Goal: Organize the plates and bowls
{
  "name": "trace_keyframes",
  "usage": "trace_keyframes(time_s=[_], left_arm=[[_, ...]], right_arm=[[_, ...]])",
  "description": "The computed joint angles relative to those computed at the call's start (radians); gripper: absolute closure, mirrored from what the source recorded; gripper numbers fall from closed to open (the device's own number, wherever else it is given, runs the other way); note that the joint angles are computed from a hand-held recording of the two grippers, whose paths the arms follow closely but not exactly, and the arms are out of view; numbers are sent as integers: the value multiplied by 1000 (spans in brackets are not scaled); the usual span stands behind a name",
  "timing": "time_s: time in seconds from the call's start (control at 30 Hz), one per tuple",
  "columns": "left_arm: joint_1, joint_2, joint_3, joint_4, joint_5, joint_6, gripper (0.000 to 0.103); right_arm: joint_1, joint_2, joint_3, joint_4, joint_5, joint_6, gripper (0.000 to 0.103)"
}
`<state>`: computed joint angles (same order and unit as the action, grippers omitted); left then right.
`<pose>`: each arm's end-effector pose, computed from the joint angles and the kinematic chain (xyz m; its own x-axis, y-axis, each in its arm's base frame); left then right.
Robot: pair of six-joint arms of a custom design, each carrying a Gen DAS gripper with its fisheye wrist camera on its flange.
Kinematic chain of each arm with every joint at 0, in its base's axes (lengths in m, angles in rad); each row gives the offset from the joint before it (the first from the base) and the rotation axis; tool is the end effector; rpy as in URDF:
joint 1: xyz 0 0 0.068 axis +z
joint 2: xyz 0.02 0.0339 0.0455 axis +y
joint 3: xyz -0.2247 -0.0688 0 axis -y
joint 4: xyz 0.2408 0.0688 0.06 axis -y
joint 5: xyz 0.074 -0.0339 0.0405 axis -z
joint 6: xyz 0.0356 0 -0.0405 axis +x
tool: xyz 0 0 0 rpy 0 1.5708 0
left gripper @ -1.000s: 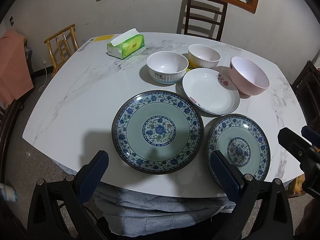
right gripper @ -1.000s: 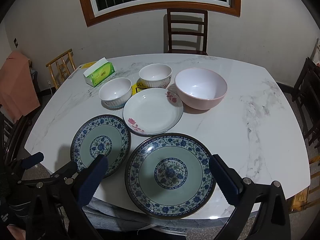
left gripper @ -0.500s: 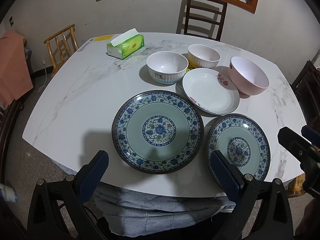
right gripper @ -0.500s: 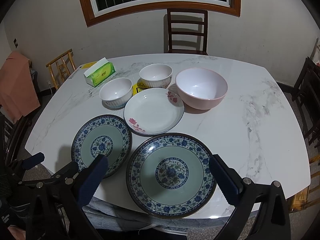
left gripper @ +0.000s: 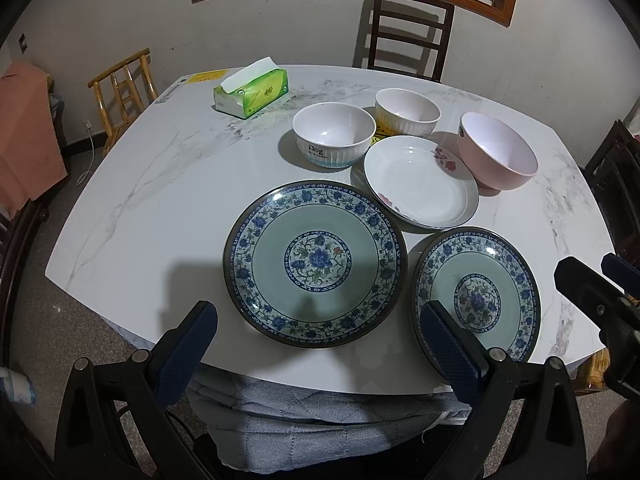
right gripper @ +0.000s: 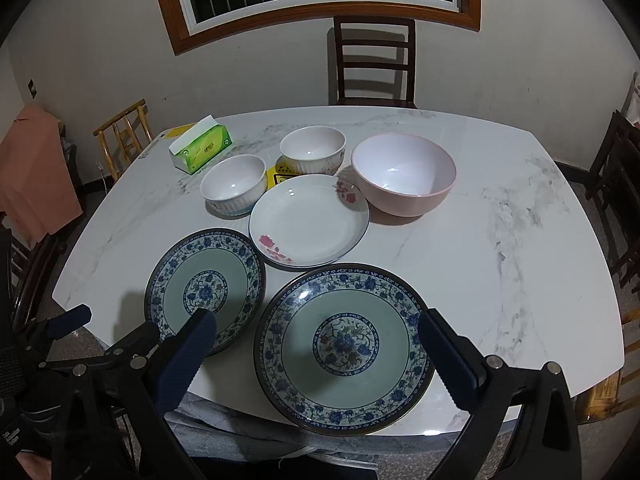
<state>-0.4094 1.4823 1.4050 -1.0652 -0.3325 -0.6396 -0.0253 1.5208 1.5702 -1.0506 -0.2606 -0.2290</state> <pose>0.2703 -0.1046 0.2806 -0.8199 -0.2592 -0.5105 -0.2960 0.9551 -0.0097 0.3049 0.0015 0.3185 -0.7939 -0.1993 -0.5745 -0.3026 0.9490 0.0889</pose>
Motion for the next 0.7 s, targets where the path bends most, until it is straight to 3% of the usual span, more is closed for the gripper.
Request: trace_keyframes(time_s=[0.7], left_arm=[[-3, -3, -2, -2, -1, -5, 2]], right_arm=[[0, -5, -11, -1, -8, 1, 0]])
